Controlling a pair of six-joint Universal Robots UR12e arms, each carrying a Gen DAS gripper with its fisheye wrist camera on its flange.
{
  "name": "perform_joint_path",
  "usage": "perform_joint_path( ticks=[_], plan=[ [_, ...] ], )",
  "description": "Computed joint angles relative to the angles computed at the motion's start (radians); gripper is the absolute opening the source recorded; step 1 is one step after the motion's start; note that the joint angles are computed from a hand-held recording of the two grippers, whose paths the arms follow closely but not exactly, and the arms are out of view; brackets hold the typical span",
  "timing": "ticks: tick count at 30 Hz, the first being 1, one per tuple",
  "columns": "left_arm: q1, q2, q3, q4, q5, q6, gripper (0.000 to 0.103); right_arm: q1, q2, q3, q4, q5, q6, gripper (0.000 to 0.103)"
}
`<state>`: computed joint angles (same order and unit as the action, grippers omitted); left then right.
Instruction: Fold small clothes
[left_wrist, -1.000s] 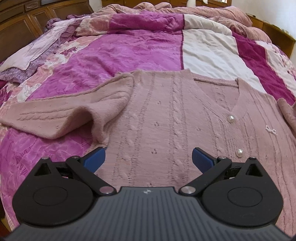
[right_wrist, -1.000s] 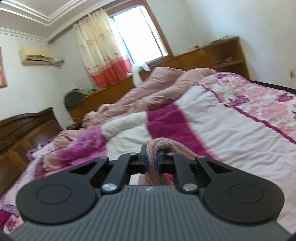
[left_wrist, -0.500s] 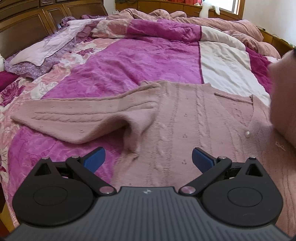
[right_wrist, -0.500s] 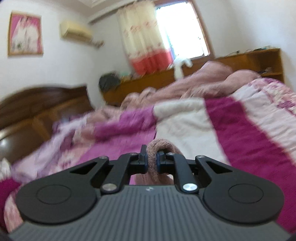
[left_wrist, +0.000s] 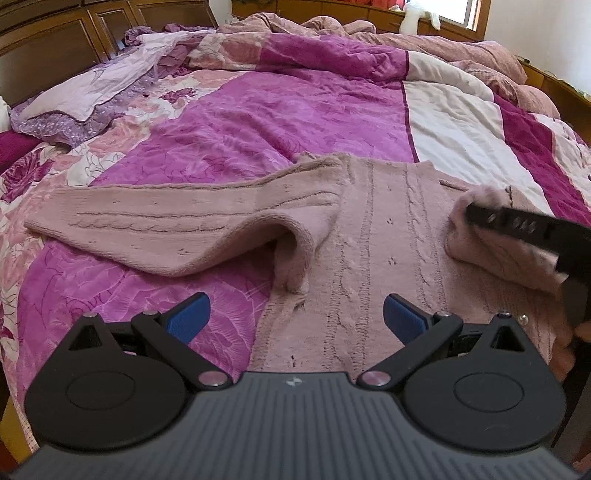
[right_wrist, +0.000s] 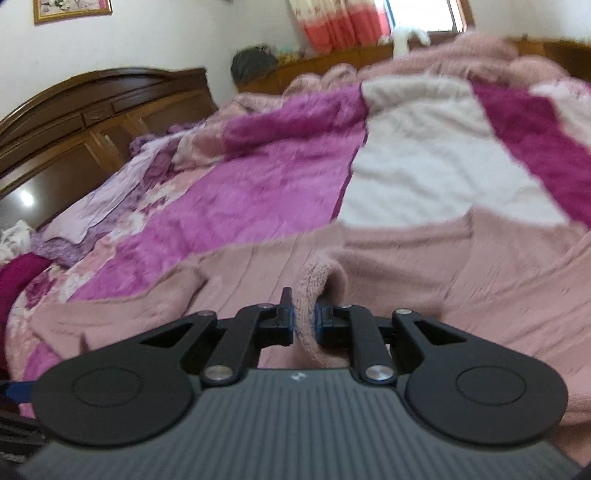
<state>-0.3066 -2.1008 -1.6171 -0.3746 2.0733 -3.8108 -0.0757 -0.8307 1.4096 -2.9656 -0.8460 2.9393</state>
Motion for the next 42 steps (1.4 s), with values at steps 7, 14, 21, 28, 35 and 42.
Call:
perform_joint_path(
  ticks=[7,14,21,28,35,42],
  plan=[
    [-0.001,-0.006,0.006,0.014,-0.016,0.02,0.103,-0.011,-0.027,0.022,0.141,0.092,0.006,0.073],
    [-0.006,-0.003,0.001,0.036,-0.002,0.04,0.103,-0.021,-0.091,0.073,0.202,0.068,0.015,0.075],
    [-0.01,0.0,0.006,0.057,-0.005,0.065,0.103,-0.058,-0.147,0.129,0.247,0.105,-0.107,0.075],
    [-0.018,-0.017,0.047,0.112,-0.024,0.175,0.103,-0.1,-0.147,0.142,0.158,0.078,-0.051,0.075],
    [-0.019,-0.08,0.167,0.103,-0.09,0.284,0.103,-0.122,-0.093,0.084,0.024,-0.051,0.148,0.075],
    [-0.021,-0.181,0.334,-0.008,-0.157,0.353,0.1,-0.133,-0.056,0.054,0.028,-0.126,0.199,0.075]
  ],
)
